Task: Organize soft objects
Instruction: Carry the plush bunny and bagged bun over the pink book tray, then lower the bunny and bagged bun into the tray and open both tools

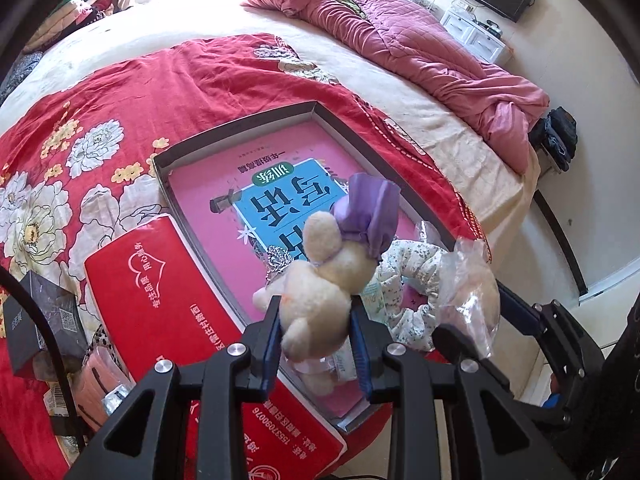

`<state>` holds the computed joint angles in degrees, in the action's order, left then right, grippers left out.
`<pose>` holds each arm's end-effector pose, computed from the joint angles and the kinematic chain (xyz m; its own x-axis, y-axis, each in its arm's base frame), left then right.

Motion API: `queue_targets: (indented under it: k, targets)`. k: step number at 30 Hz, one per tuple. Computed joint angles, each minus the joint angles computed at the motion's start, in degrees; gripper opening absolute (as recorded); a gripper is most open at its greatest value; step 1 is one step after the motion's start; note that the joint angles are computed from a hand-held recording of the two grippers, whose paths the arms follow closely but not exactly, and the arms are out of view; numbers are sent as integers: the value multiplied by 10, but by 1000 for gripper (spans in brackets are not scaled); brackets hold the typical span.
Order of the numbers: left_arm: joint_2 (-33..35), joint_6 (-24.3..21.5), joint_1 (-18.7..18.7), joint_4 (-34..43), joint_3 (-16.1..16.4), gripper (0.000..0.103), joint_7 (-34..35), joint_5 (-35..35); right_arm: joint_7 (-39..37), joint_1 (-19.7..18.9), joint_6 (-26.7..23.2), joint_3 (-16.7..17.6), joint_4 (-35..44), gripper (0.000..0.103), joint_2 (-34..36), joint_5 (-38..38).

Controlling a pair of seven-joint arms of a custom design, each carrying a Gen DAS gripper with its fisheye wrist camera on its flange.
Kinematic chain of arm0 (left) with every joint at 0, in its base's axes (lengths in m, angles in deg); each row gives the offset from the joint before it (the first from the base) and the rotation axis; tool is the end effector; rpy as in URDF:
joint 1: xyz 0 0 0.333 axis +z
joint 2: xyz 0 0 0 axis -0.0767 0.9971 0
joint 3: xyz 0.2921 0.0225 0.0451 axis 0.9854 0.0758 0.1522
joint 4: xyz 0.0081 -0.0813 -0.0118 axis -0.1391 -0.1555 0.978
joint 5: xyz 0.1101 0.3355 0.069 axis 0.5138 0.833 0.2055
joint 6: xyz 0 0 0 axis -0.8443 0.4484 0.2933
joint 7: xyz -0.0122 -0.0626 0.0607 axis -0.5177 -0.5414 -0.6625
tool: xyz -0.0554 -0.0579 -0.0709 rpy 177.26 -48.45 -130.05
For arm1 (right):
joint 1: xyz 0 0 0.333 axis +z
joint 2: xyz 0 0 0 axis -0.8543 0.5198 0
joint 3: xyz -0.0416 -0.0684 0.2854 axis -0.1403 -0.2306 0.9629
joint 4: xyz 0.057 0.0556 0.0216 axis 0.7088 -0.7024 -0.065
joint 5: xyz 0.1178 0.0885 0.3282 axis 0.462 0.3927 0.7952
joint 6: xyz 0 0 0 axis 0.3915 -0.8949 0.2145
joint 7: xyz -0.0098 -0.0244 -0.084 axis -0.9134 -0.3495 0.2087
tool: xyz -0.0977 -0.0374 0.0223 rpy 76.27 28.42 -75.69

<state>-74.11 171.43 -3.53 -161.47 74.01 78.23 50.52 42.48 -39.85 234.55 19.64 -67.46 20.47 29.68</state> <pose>0.5907 -0.0680 0.4802 -0.1058 -0.9591 0.2627 -0.9099 -0.0132 -0.4146 0.5287 0.2366 0.4723 0.3809 -0.9229 -0.0571 -0.6909 -0.2430 -0.6809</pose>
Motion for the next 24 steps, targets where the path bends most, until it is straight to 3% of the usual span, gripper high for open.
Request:
queue_targets:
  k: [24]
  targets:
    - [73, -24, 0, 72, -11, 32, -12, 34, 43, 6, -17, -13, 37, 58, 71, -48]
